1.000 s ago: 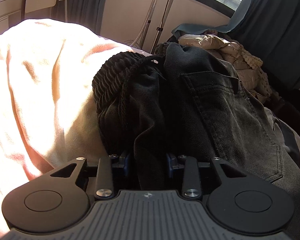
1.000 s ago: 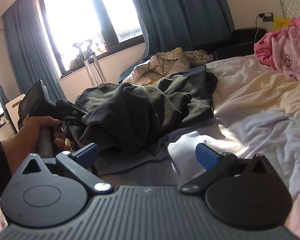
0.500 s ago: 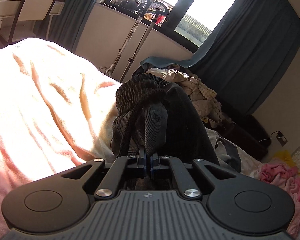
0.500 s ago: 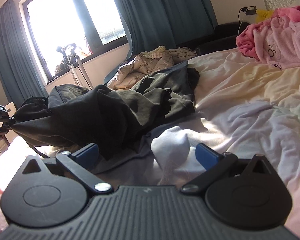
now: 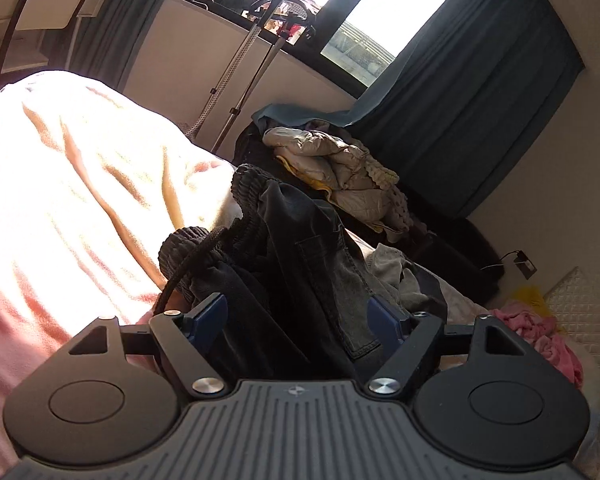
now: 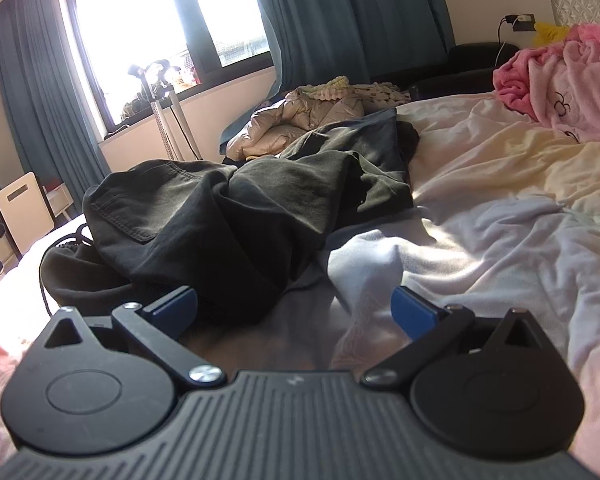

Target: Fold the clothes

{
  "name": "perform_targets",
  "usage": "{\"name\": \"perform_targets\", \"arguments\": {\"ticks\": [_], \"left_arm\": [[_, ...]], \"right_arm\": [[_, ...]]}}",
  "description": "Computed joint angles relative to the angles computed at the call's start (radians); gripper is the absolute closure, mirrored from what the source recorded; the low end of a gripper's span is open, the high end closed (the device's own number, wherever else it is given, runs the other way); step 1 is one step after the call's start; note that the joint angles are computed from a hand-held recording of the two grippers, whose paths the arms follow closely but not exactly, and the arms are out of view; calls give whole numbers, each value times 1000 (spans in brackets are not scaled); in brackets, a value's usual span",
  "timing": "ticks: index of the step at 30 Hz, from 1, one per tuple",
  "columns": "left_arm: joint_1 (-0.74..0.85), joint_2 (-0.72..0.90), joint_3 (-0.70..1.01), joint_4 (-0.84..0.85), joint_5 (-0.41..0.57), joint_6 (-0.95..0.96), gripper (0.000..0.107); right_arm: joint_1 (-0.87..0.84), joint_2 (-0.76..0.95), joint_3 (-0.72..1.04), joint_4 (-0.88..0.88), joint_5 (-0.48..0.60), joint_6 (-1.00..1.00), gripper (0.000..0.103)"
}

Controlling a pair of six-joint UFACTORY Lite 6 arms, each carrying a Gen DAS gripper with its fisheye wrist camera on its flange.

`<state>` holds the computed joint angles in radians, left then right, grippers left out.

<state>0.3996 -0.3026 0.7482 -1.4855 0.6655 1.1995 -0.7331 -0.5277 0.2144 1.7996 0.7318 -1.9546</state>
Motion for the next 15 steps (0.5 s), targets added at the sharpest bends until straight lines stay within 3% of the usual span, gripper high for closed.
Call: {"name": "perform_targets", "arguments": {"ticks": [3,7,10,13,15], "left_arm": [[-172,297,262,-134,-136,7,29],[-321,612,608,89,-325,-363,28],[-339,862,880,223,-287,-608,29],[-332,1020,1049,81,-249,-576,30],[-336,1140,1210,121,-220,-653,38]], "right_arm": [[19,37,9,29,-8,-24,0],[9,81,30,19,5,-4,0],[12,121,45,46,15,-33,0],[19,213,73,102,46,-104,0],[6,287,98,126,99,-126,0]]}}
